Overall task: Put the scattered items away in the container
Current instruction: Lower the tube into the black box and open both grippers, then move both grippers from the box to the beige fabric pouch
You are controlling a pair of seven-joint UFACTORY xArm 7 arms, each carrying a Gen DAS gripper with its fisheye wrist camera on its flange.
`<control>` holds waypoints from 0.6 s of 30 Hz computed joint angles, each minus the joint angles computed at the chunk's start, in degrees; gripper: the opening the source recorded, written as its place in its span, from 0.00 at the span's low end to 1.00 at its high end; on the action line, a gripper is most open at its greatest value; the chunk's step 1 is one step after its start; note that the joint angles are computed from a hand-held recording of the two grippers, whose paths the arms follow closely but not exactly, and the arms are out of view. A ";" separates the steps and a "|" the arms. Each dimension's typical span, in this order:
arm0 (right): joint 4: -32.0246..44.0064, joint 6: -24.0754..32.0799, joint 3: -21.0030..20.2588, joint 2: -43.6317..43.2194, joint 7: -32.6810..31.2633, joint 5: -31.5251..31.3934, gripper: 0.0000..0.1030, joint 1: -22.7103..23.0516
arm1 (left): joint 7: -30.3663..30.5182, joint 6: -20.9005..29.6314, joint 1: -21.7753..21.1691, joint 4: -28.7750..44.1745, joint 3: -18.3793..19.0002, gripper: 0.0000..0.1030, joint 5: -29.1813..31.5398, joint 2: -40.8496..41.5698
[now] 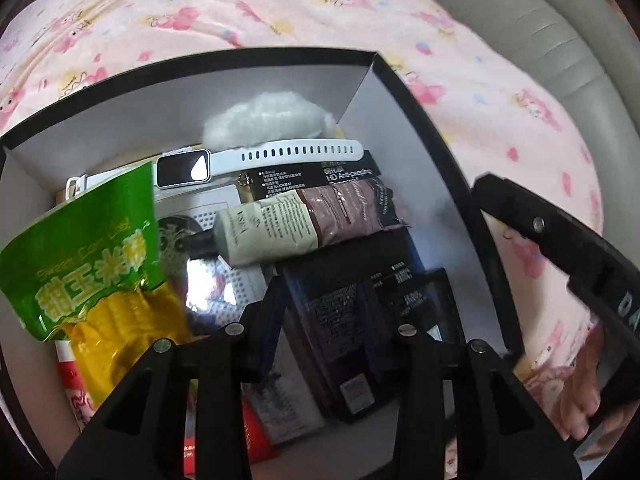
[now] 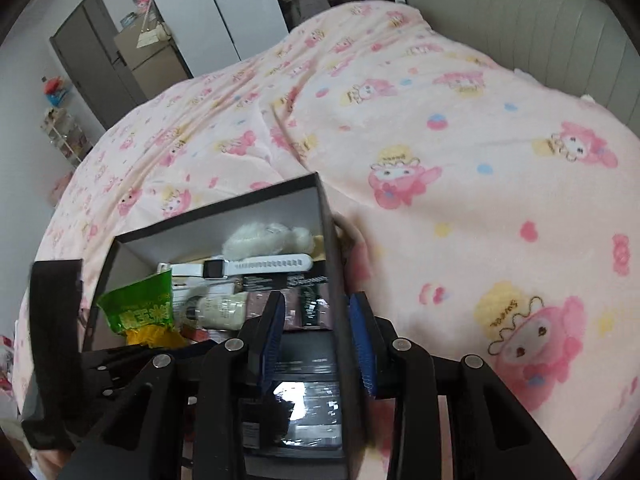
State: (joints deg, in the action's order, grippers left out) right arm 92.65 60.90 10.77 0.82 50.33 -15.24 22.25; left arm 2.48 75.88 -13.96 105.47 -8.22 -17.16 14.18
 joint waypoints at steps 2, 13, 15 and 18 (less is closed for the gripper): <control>-0.39 -0.01 -0.25 0.18 -0.40 0.95 0.29 -0.26 | -2.36 1.81 -0.80 3.41 0.02 0.35 1.36 2.64; -1.60 -0.56 -0.40 -0.03 -1.45 2.95 0.29 -1.02 | -4.14 1.45 -1.52 9.48 -0.84 0.34 1.32 5.95; -0.23 1.23 -0.18 0.76 -0.97 1.26 0.29 -0.62 | -5.45 4.34 -1.76 13.50 -0.93 0.34 0.95 8.96; 0.86 3.36 -0.11 1.26 -0.14 -1.93 0.30 0.17 | -7.54 5.52 -1.23 15.30 -1.26 0.34 -1.68 11.23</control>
